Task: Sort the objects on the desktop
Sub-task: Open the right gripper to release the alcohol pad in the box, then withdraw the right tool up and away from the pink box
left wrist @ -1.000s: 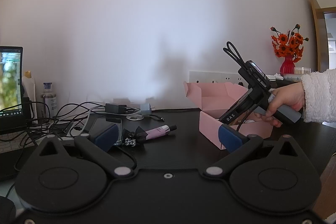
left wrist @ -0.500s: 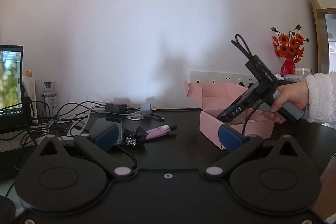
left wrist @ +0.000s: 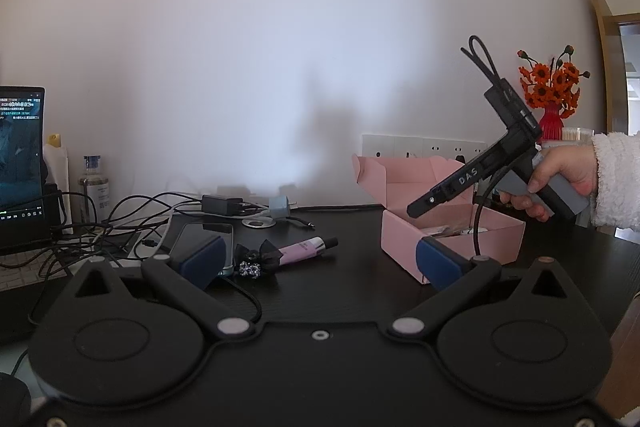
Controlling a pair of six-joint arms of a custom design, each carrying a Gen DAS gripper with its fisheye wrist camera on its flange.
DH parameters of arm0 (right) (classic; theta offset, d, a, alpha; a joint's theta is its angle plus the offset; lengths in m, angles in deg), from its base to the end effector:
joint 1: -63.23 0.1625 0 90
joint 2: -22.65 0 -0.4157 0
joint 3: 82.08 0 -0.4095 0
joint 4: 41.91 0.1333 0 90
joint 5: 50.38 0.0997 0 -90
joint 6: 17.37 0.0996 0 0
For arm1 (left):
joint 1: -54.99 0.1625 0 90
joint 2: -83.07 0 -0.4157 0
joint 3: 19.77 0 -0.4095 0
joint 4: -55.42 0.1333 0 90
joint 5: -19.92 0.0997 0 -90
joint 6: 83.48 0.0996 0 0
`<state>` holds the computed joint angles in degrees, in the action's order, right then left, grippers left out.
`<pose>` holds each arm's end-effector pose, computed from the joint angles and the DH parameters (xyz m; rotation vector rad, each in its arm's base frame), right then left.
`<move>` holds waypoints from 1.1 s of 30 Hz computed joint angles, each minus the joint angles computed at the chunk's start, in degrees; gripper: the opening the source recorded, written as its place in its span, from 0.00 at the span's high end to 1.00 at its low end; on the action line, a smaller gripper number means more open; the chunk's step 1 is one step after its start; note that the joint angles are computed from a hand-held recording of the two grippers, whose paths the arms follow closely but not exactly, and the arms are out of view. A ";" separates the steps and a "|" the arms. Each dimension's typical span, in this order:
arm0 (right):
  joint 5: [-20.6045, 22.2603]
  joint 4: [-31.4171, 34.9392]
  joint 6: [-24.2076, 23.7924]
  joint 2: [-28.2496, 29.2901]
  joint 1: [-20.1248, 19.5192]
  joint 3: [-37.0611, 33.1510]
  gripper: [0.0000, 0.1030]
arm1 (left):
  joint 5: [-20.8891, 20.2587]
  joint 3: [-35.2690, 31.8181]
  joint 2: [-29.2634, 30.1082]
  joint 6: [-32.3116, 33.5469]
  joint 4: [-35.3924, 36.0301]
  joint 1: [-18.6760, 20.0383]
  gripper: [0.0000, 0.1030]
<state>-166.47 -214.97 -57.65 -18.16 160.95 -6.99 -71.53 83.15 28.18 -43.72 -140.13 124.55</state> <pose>0.1943 -0.7668 0.2196 0.7282 -2.2409 0.8677 -0.1046 -0.6552 0.2287 1.3387 2.2729 -1.4328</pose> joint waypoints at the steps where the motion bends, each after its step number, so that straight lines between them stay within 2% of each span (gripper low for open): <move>1: 0.12 -0.24 0.12 -0.11 0.08 0.25 0.12 | -0.01 -0.02 -0.01 -0.03 0.05 0.01 0.00; 4: -0.14 -2.45 -1.04 -0.05 0.48 1.14 0.03 | 0.01 -0.09 0.03 -0.08 0.03 0.03 0.00; 6: 0.17 -4.99 -2.74 -0.06 0.68 2.14 0.02 | 0.12 -0.12 0.10 0.02 0.03 -0.01 0.00; 9: 0.76 -7.44 -2.70 -0.57 0.89 3.51 0.01 | 0.34 -0.20 0.12 0.07 0.28 -0.09 0.00; 14: -3.52 -13.52 -1.45 -0.15 2.07 4.56 0.01 | 0.44 -0.23 0.22 -0.02 0.14 -0.11 0.00; 18: 0.17 -18.60 1.12 -3.55 1.55 10.45 0.01 | 0.50 -0.06 0.26 0.29 -0.22 -0.18 0.00; 20: 1.25 -22.74 0.55 -4.96 1.29 13.57 0.01 | 0.60 -0.07 0.27 0.18 -0.16 -0.20 0.00; 23: 0.37 -30.48 -1.74 -5.85 1.06 17.36 0.01 | 0.89 -0.21 0.29 0.02 0.20 -0.28 0.00; 26: 0.02 -34.77 1.56 -7.32 0.12 20.87 0.01 | 1.27 -0.38 0.38 -0.07 0.48 -0.40 0.00; 31: -8.24 -41.02 1.33 -5.91 0.14 22.41 0.01 | 1.90 -0.72 0.52 -0.53 1.09 -0.54 0.00; 33: -6.08 -42.96 1.04 -6.55 -0.72 24.45 0.01 | 2.30 -0.77 0.54 -0.59 1.23 -0.63 0.00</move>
